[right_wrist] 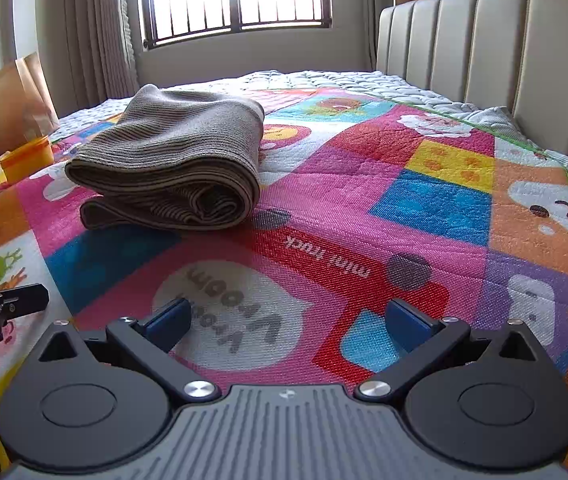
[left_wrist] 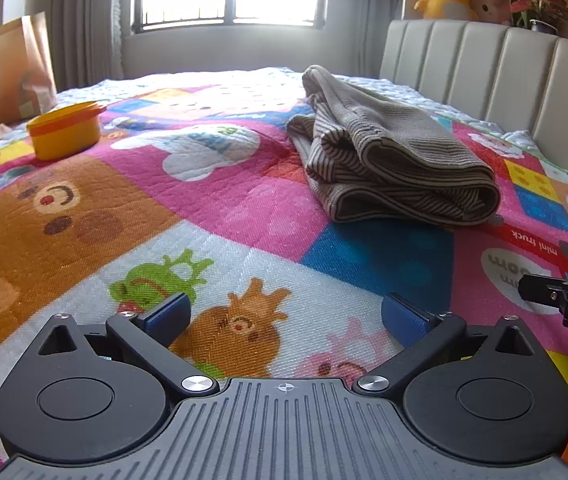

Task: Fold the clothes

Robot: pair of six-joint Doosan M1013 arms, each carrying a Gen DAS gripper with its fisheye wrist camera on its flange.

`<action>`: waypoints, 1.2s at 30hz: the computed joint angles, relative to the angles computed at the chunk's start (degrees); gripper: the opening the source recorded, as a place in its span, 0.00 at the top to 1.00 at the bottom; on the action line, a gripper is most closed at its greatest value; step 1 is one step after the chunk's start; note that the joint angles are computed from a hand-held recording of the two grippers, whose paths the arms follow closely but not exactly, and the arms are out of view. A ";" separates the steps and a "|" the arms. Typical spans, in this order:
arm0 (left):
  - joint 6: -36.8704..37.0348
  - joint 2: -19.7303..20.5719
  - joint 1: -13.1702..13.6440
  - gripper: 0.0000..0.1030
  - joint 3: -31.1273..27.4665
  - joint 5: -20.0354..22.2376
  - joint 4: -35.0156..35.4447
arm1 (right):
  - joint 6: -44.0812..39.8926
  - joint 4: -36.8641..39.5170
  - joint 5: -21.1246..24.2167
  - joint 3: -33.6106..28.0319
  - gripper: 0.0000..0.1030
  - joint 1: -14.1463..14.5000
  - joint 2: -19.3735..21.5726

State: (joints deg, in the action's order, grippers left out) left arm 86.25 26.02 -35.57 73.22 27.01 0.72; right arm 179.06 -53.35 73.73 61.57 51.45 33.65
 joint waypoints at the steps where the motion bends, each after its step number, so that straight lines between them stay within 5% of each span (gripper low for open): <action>1: 0.00 0.01 0.01 0.00 0.00 0.00 -0.03 | -0.22 0.01 0.21 -0.17 0.00 0.01 0.12; 36: -7.07 -0.35 -0.11 0.00 0.55 -0.58 4.88 | 1.42 -2.13 0.76 0.09 0.00 0.56 0.31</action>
State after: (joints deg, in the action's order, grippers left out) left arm 79.18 25.67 -35.68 73.77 26.43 5.60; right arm 180.48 -55.49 74.49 61.66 52.02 33.95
